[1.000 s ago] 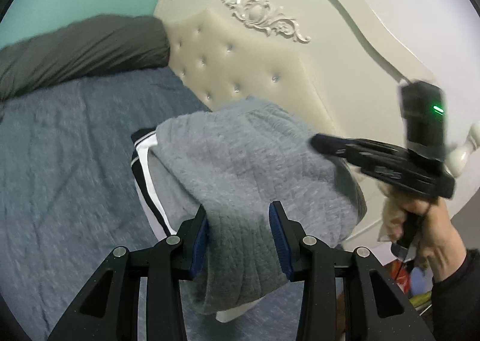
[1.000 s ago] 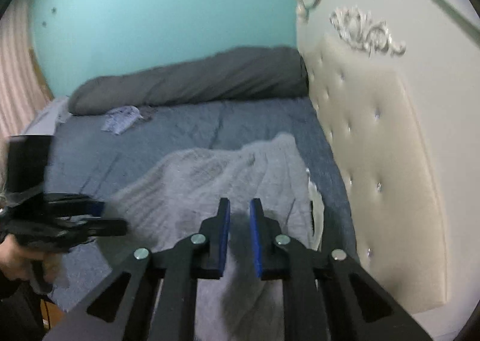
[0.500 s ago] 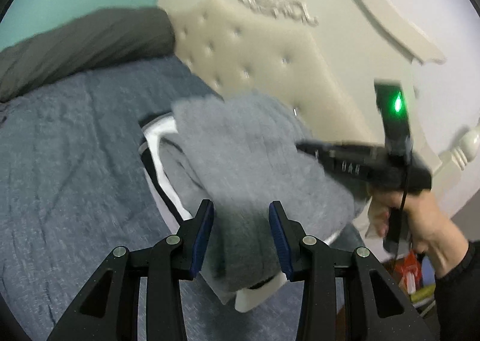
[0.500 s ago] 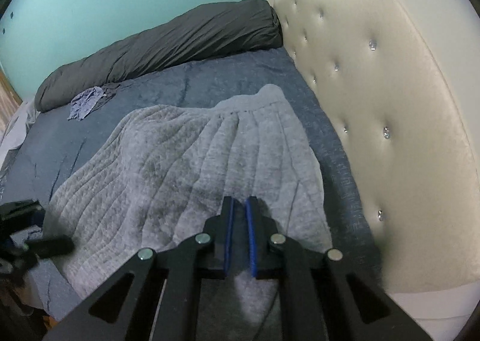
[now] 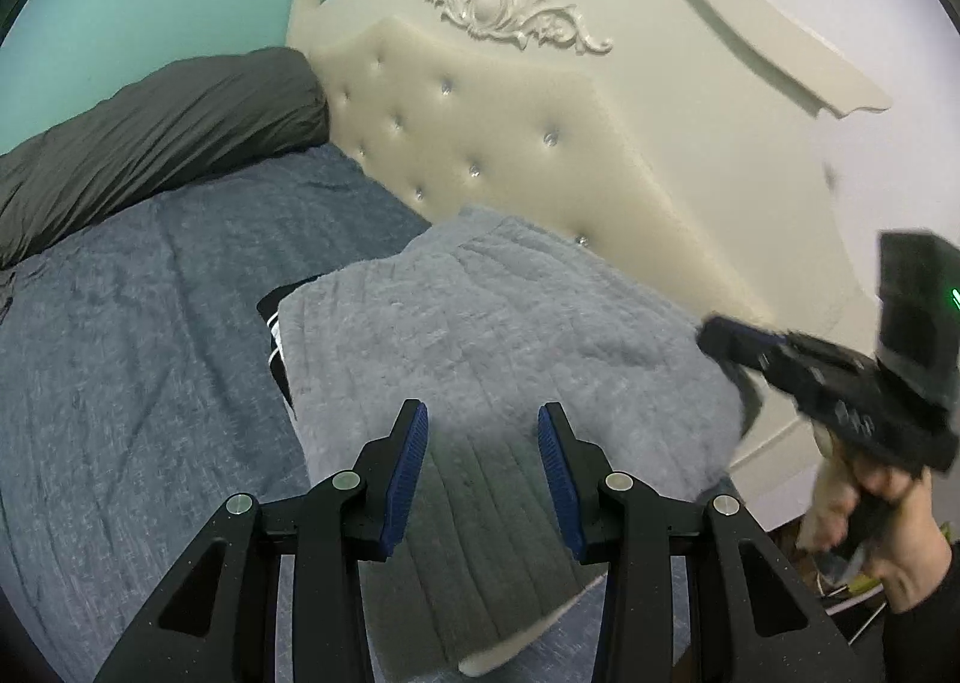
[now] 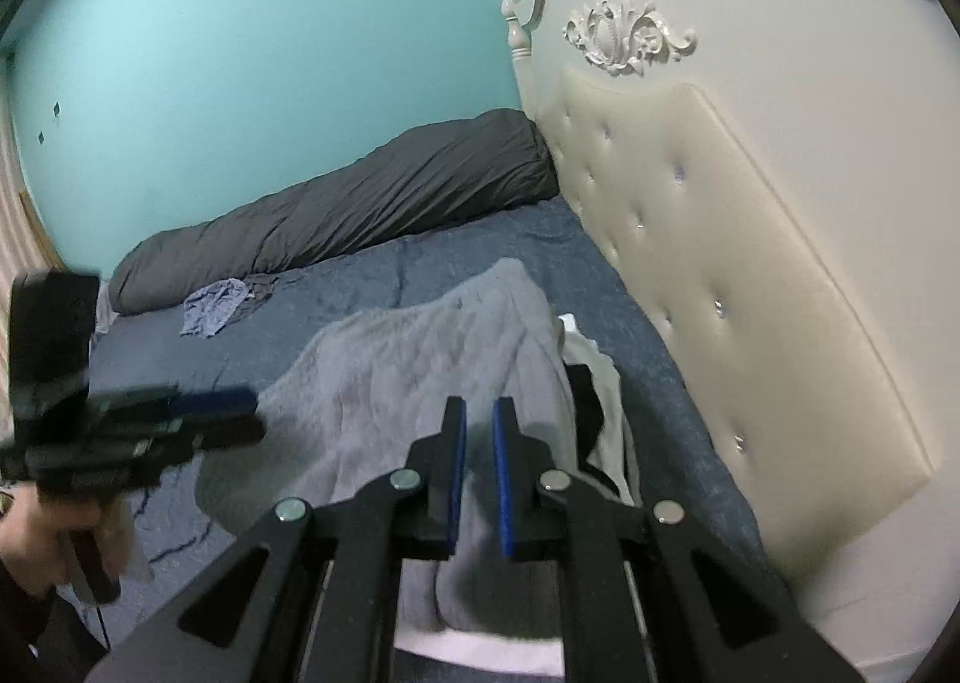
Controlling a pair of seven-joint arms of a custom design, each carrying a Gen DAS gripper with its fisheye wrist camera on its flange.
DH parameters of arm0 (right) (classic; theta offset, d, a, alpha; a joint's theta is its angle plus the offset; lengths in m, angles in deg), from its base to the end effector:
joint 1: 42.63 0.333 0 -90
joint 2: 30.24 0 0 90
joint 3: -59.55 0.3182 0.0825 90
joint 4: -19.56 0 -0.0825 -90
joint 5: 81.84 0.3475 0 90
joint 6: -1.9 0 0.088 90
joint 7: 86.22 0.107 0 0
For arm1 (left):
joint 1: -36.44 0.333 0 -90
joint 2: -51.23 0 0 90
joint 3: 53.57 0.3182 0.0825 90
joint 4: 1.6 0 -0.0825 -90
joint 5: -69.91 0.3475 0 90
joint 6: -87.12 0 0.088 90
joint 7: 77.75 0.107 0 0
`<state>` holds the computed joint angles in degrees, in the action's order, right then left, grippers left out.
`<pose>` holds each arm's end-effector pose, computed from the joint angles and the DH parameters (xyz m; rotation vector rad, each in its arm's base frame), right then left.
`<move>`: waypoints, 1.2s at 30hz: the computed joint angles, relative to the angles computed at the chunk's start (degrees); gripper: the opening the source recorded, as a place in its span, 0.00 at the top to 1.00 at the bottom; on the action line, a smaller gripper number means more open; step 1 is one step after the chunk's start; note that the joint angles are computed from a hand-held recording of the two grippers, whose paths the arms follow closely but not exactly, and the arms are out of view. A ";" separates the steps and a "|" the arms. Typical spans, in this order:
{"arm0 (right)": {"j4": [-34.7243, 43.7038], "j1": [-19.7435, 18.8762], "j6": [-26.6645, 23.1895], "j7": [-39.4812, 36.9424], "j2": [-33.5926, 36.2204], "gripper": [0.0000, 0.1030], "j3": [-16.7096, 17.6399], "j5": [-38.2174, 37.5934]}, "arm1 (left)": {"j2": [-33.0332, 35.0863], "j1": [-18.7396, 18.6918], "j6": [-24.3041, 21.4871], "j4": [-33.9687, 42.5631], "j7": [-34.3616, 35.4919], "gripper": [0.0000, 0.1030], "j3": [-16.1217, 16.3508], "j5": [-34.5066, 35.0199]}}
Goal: Fold clothes
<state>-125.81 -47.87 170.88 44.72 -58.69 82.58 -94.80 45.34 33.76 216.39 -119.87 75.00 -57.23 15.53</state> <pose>0.3844 0.1630 0.5498 -1.5132 1.7729 -0.6822 0.5161 -0.0807 0.5354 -1.2147 2.5672 -1.2798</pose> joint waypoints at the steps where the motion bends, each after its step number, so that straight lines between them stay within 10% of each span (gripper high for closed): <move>1: -0.32 0.09 -0.18 -0.32 -0.20 0.93 0.11 -0.32 | 0.44 -0.17 0.54 0.41 -0.45 0.59 -0.29 0.36; 17: -3.96 -4.74 0.68 6.87 3.77 0.92 3.19 -5.13 | 4.52 -1.14 6.22 -0.25 -4.24 0.60 -3.83 7.94; 20: -6.30 -1.01 5.07 5.10 2.06 0.92 -1.27 -3.02 | 3.41 -0.87 4.70 -0.16 -3.34 0.60 -3.08 6.62; 24: -10.61 -3.89 5.91 7.30 -7.37 0.56 1.90 0.54 | 0.82 -0.74 3.10 -1.43 -0.45 0.60 -1.85 5.26; 36: -19.21 -0.02 1.84 6.22 -18.86 0.39 5.99 7.66 | -5.82 -0.47 -1.63 -7.11 8.02 0.50 2.52 5.49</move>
